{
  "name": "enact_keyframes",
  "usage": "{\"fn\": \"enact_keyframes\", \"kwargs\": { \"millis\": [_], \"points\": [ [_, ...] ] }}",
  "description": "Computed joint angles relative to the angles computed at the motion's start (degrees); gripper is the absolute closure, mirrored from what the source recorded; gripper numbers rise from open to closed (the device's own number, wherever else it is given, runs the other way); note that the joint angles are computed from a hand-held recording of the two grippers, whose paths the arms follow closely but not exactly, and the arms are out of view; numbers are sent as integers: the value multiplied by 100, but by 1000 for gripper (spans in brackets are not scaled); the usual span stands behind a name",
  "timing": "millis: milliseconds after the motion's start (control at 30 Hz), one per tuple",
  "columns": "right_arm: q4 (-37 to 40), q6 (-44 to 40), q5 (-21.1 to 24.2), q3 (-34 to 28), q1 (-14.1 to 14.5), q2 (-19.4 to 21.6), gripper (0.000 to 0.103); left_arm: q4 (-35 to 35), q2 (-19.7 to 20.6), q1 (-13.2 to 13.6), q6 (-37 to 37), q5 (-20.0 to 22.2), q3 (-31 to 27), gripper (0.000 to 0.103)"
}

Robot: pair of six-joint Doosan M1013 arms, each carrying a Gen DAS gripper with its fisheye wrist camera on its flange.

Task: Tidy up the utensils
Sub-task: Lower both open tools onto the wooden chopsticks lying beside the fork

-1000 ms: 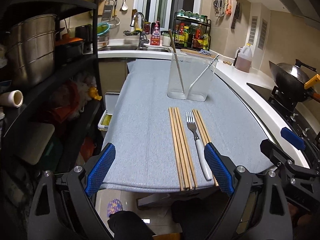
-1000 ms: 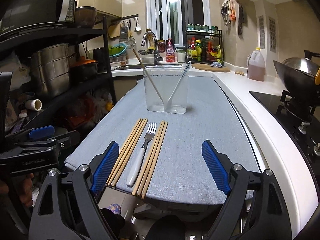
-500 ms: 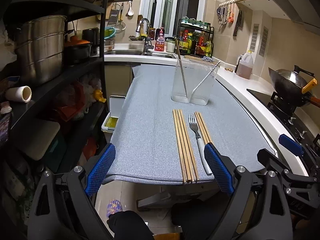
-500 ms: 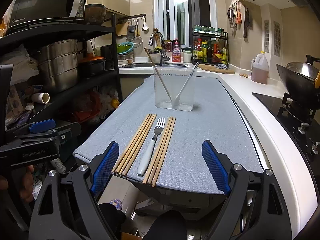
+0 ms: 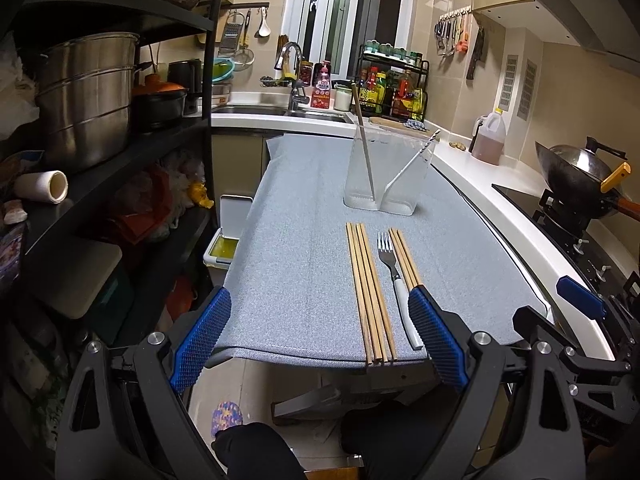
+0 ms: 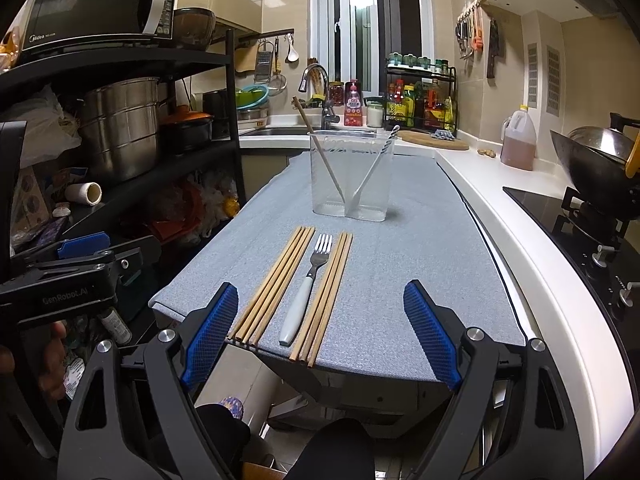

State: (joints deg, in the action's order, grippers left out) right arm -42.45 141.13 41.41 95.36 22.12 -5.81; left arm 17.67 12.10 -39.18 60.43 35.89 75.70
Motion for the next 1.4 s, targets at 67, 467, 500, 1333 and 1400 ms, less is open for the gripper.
{"fn": "enact_keyframes", "kwargs": {
  "millis": [67,467,500,1333,1400],
  "points": [
    [-33,45,20,15,4,-3,19,35,-5,-6,-34,-21,19,16],
    [409,9,226,19,-184,168,19,-153,144,9,71,41,48,16],
    [504,-11,247,10,-226,198,19,-279,169,28,157,22,49,16],
    [1627,-565,360,-161,-598,746,53,-496,748,-41,663,428,-283,21],
    [1452,-493,400,-164,-557,771,53,-512,766,-28,651,446,-301,22]
  ]
}}
